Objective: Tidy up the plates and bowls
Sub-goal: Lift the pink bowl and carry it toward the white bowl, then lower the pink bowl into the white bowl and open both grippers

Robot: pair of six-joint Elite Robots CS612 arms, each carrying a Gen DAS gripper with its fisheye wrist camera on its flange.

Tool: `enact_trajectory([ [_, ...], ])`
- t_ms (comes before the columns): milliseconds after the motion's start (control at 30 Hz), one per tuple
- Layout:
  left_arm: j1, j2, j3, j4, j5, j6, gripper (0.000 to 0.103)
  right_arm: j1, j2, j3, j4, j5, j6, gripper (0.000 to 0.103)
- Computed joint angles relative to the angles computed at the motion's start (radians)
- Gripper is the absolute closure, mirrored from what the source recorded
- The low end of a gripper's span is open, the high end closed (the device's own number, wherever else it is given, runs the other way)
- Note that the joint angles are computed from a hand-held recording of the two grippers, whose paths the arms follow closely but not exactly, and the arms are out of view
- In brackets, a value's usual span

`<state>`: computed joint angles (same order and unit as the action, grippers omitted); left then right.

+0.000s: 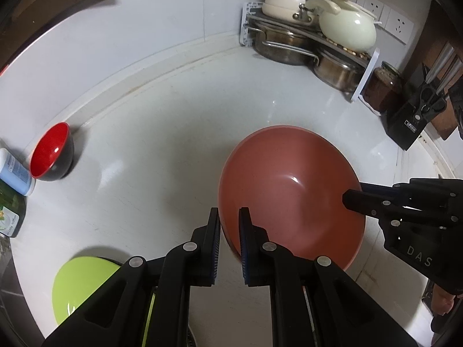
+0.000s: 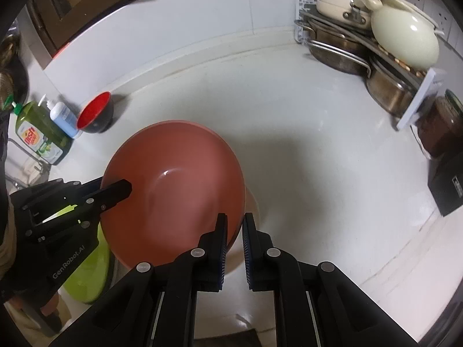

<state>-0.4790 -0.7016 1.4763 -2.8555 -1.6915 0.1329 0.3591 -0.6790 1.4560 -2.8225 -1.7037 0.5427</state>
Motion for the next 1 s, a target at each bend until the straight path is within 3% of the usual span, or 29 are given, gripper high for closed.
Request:
enact_trajectory([
  [733, -0.021, 0.014, -0.008, 0.058, 0.059, -0.029, 0.088, -0.021, 0.012, 0.027, 0.010, 0.063, -0.047, 0.090],
  [933, -0.025, 0.013, 0.000, 0.032, 0.087, -0.027, 0.068, -0.023, 0.019, 0.022, 0.009, 0.070, -0.065, 0.090],
  [1000, -0.025, 0.013, 0.002, 0.021, 0.092, -0.027, 0.067, -0.023, 0.021, 0.020, 0.011, 0.071, -0.065, 0.090],
])
